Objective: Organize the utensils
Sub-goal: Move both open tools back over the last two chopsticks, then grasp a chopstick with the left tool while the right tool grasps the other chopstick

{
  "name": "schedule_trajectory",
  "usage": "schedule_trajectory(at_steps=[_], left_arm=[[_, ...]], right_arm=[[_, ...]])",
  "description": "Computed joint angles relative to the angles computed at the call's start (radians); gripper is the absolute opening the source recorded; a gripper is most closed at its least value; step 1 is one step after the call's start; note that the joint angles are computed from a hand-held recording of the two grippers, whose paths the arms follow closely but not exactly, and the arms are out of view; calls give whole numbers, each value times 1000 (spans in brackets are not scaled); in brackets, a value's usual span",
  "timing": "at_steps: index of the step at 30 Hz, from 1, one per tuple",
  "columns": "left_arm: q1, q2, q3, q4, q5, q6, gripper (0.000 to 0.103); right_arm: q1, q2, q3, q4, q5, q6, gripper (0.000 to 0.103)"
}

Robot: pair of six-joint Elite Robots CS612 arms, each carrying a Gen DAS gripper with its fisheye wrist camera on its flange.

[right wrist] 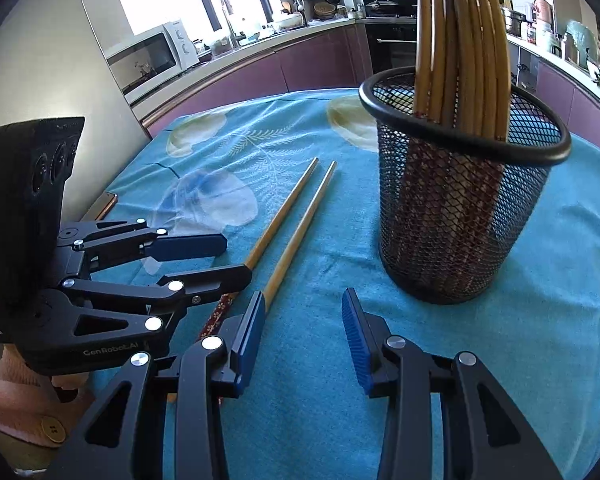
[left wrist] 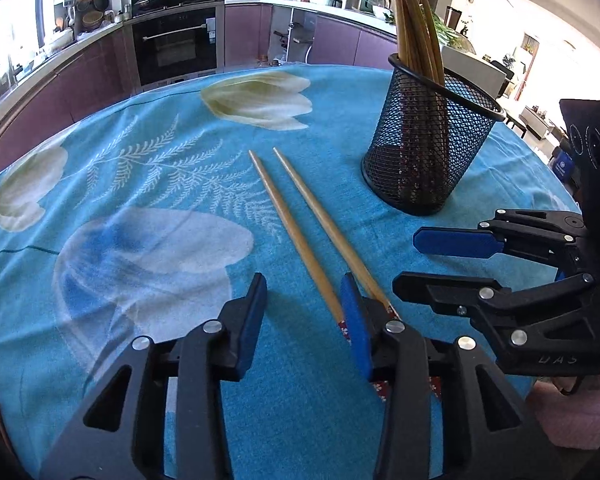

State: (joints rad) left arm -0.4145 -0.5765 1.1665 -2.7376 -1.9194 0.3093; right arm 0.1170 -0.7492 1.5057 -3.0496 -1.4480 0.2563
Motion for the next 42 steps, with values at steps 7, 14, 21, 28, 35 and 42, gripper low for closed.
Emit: schedule_trajectory(at_steps=[7,14,21,28,35,42], left_arm=[[11,-9,18,-4,-11,-20,32],[12,-11,23,-6,-24,-17,31],[7,-1,2,10,-25,2,30],[-1,19,-45,45,0,4,26],[-3,38,-88,79,-2,-8,12],[-5,43,-93,72,-3,-52,8]], right_arm=[[7,28,-56,30,13,-2,30],[19,35,-80,70,-43,-19,20],[11,21,-59,76,-54,12,19],[13,38,-87,84,-79,19,18],[13,50,-105,81,-87,34,18],[4,46,-89,58,-53,74,9]])
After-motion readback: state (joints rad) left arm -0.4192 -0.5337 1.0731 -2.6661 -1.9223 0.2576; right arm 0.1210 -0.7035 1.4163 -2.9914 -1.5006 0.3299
